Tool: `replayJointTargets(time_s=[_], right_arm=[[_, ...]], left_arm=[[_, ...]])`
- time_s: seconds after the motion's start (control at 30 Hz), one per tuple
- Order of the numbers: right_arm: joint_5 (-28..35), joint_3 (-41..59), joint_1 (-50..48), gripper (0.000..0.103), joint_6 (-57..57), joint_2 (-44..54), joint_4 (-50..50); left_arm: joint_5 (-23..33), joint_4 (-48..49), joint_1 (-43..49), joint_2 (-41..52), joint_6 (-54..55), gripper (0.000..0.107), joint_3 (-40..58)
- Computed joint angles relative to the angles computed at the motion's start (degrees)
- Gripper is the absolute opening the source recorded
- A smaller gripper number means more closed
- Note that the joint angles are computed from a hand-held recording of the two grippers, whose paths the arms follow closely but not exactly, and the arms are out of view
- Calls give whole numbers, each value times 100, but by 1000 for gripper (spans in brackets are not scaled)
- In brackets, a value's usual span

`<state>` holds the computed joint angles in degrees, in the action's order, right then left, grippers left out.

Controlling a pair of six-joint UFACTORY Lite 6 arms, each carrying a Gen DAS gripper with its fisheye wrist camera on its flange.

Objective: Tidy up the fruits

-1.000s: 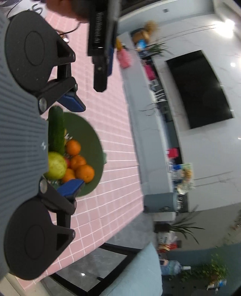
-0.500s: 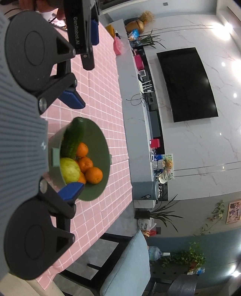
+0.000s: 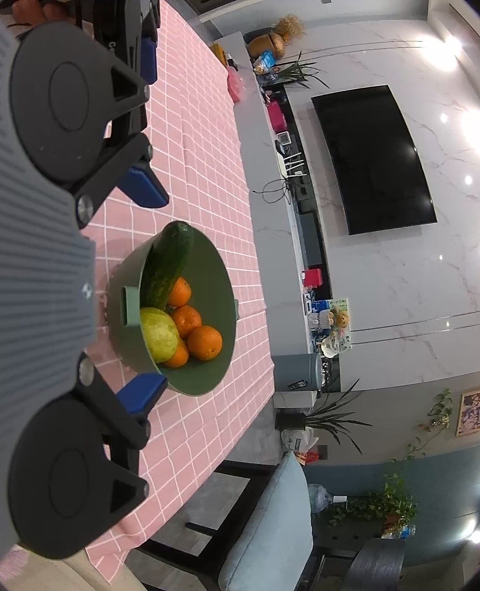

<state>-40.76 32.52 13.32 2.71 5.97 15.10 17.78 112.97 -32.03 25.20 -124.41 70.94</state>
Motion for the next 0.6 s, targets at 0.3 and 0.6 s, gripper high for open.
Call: replayJointTargets(time_s=[0.3, 0.6], right_arm=[[27, -16, 73, 92, -166, -42, 71], [23, -57, 133, 92, -289, -65, 84]], left_arm=[[22, 46, -36, -4, 33, 85, -4], [15, -8, -60, 1, 97, 85, 11]])
